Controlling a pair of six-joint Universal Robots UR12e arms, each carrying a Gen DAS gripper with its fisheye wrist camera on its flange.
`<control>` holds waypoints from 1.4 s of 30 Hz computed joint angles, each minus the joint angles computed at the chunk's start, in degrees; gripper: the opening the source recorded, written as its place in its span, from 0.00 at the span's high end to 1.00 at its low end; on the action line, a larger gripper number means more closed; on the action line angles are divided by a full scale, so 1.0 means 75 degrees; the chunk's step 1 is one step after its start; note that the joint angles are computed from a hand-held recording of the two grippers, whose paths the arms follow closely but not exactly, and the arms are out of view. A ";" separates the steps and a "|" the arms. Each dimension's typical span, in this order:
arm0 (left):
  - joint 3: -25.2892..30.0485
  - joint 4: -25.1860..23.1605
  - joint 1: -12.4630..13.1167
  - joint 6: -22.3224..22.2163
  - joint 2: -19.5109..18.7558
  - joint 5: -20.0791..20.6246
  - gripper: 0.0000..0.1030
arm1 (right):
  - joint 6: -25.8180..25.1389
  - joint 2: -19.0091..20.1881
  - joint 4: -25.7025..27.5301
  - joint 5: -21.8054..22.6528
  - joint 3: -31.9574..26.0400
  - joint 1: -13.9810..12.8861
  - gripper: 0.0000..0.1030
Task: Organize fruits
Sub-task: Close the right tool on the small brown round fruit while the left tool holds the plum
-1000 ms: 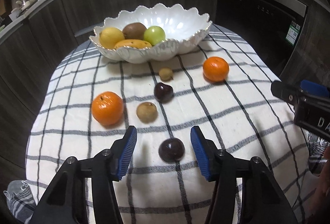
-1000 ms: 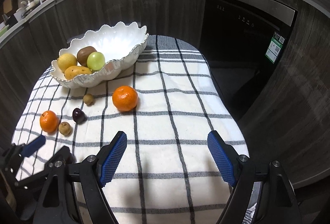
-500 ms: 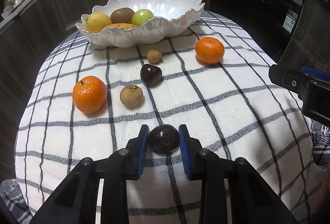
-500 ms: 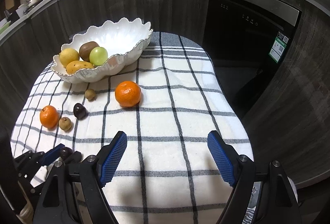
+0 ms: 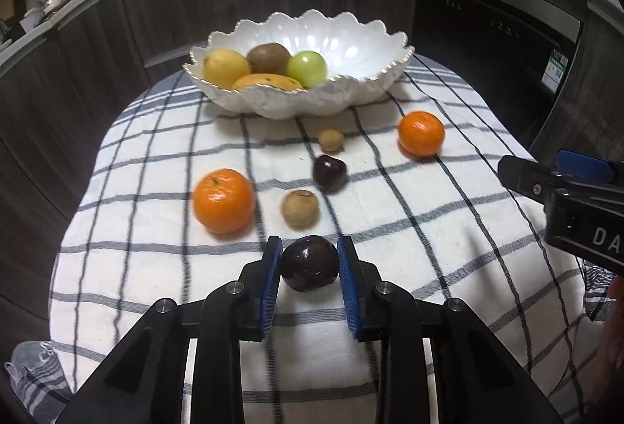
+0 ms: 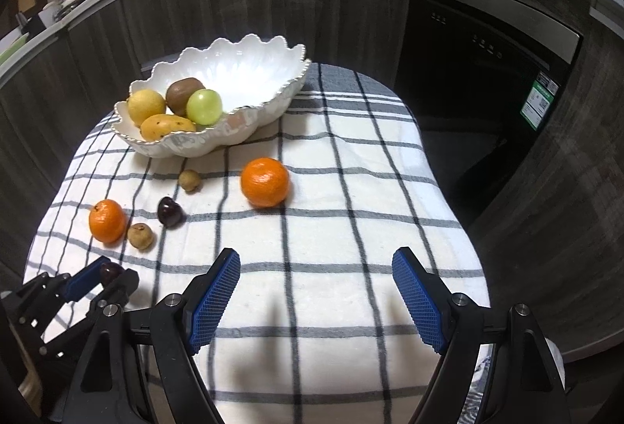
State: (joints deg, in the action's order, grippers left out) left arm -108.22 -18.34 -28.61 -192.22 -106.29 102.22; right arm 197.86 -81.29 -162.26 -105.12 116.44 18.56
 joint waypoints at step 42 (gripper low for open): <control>-0.0630 0.0518 0.1081 -0.0699 0.0522 0.0166 0.72 | -0.0043 0.1530 0.1374 0.0597 -0.1809 0.0875 0.45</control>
